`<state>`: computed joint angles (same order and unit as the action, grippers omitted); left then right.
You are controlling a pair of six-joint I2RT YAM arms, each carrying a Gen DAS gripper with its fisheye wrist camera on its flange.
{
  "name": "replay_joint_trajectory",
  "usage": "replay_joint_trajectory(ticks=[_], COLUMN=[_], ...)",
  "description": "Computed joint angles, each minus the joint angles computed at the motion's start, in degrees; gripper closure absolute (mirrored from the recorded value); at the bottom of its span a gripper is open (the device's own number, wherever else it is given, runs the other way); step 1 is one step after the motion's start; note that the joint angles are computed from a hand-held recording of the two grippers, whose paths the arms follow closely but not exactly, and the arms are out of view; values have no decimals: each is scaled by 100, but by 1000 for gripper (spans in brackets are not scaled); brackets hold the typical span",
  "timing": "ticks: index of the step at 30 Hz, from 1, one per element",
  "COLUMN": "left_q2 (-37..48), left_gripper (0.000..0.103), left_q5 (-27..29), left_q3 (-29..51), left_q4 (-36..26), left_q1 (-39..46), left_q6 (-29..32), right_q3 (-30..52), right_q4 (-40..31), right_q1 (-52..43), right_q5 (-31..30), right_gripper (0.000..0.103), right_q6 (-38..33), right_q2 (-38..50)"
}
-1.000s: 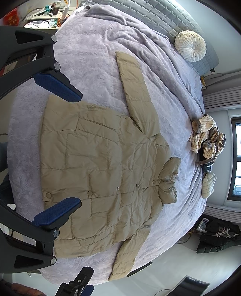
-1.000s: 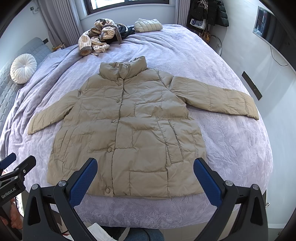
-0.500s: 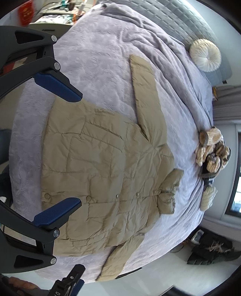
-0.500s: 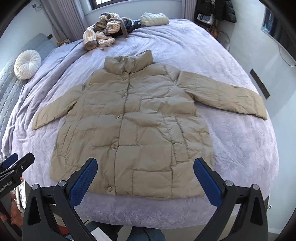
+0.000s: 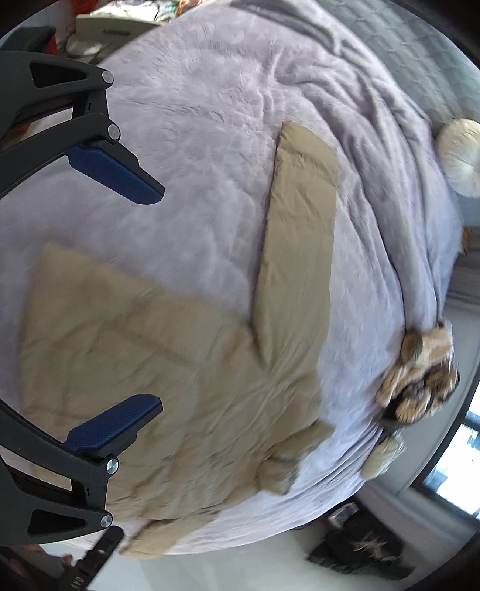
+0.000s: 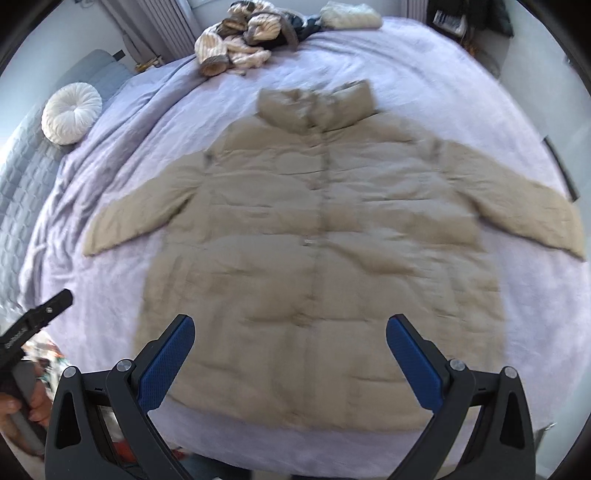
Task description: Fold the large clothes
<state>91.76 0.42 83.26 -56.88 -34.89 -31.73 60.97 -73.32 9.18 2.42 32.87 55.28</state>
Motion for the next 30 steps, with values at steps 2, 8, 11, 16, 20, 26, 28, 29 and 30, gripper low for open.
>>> replay_joint_trajectory(ticks=[2, 8, 11, 16, 20, 26, 28, 29, 30], left_q2=[389, 1888, 2663, 3669, 4046, 4197, 4211, 4212, 4230], left_gripper=[0, 0, 0, 0, 0, 33, 69, 97, 97], left_q5=[256, 989, 1017, 965, 1117, 803, 908, 1387, 1721], left_q3=[-16, 205, 568, 1223, 1342, 1466, 1562, 1544, 1610], left_q4=[279, 1381, 1789, 2219, 2627, 2915, 2947, 3136, 3211], left_q1=[579, 1906, 2242, 2481, 2551, 2426, 2444, 2527, 2569], left_q6=[311, 539, 464, 414, 227, 75, 191, 273, 255], right_q3=[-79, 638, 1188, 2337, 2877, 3365, 3169, 3074, 3005], right_q4=[643, 2009, 2615, 3339, 3807, 3936, 4218, 4323, 4400], right_q1=[114, 512, 490, 384, 309, 373, 374, 363, 330], right_q5=[-211, -147, -298, -603, -718, -861, -765, -774, -829], right_gripper=[0, 0, 0, 1, 53, 85, 85, 85, 85], right_q6=[133, 162, -36, -240, -290, -287, -326, -323, -310], right_q2=[516, 2966, 4004, 5724, 6479, 7483, 7544, 7518, 7494])
